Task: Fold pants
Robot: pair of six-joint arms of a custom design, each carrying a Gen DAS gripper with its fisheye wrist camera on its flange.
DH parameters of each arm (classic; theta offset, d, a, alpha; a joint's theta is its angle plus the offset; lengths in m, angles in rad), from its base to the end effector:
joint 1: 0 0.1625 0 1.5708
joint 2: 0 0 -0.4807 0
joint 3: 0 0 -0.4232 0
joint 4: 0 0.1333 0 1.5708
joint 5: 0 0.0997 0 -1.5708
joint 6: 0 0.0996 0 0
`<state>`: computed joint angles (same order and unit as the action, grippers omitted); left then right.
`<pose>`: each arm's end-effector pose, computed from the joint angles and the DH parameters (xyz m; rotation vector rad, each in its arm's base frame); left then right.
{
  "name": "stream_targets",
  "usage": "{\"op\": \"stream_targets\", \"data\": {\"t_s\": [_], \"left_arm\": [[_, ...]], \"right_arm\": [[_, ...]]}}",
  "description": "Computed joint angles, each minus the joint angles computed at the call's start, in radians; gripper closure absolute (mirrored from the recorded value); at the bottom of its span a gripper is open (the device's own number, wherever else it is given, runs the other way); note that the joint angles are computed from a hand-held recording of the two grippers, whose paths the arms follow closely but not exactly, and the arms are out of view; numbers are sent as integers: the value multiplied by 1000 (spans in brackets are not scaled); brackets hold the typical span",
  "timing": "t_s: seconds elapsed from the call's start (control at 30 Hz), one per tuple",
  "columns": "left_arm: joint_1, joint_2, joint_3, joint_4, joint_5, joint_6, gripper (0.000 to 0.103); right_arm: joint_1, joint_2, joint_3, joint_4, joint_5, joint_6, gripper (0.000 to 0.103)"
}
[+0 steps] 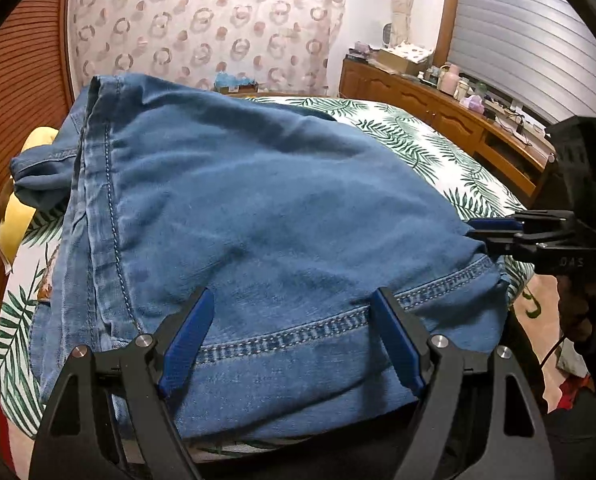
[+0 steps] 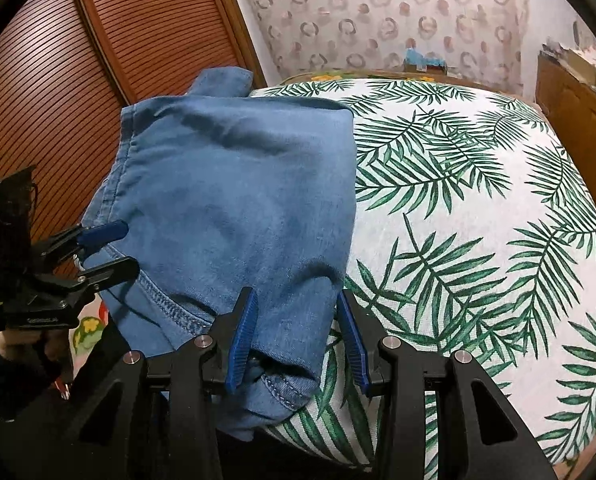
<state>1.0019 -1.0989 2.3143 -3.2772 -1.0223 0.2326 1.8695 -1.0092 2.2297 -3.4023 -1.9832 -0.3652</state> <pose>-0.1099 -0.5158 0.1660 0.8399 2.4491 -0.7596 0.2468 -0.4841 0.1543 0.6858 -2.5164 0.8022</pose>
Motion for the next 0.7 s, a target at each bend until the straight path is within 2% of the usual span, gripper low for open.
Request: {"op": "stream_targets", "data": {"t_s": [0.13, 0.2, 0.33, 0.37, 0.57, 0.7], "left_arm": [[4, 3, 6, -14, -1, 6, 22], [4, 5, 7, -19, -1, 9, 22], [5, 15, 8, -37, 3, 19, 22], [6, 17, 9, -40, 3, 20, 22], [-9, -1, 18, -2, -6, -4, 22], [-23, -5, 28, -4, -13, 8, 22]], "right_arm": [[2, 7, -5, 6, -3, 5, 60], [3, 9, -7, 13, 7, 10, 64], [-18, 0, -7, 43, 75, 16, 82], [-18, 1, -6, 41, 81, 12, 84], [-2, 17, 0, -16, 60, -6, 92], [6, 13, 16, -72, 72, -14, 93]]}}
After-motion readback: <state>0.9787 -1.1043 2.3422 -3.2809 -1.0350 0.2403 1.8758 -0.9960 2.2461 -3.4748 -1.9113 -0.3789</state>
